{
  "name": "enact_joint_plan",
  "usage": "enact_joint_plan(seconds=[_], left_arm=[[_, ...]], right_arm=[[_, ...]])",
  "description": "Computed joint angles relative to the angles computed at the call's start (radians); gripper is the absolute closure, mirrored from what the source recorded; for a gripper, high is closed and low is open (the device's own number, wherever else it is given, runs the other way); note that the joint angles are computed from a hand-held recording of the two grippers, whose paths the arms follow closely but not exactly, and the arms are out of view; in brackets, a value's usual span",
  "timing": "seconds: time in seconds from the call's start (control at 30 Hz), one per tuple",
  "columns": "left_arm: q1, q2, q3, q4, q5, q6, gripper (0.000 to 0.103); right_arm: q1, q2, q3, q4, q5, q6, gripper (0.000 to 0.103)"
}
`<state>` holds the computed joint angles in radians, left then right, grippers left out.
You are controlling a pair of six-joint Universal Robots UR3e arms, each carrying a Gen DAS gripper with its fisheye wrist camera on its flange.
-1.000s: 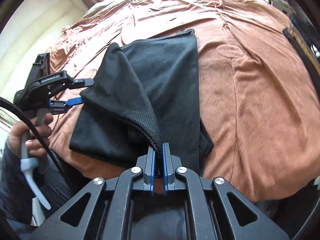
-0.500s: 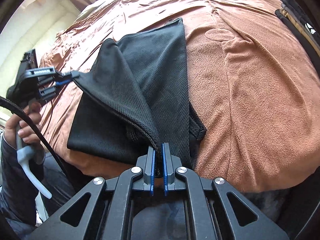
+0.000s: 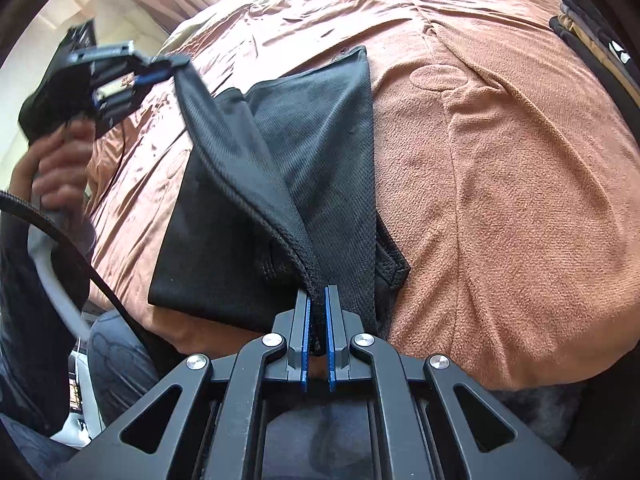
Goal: Fold small clothes
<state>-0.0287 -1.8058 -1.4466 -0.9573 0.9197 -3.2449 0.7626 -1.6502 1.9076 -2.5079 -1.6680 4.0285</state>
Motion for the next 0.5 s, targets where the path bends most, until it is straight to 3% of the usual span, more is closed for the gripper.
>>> enact_joint_plan(seconds=[0.5], left_arm=[[-0.18,-0.476,0.638,-0.189,0.032,-0.006,0.097]], right_arm=[[-0.051,-0.034,0.079,-0.068,0.064,-0.004,0.1]])
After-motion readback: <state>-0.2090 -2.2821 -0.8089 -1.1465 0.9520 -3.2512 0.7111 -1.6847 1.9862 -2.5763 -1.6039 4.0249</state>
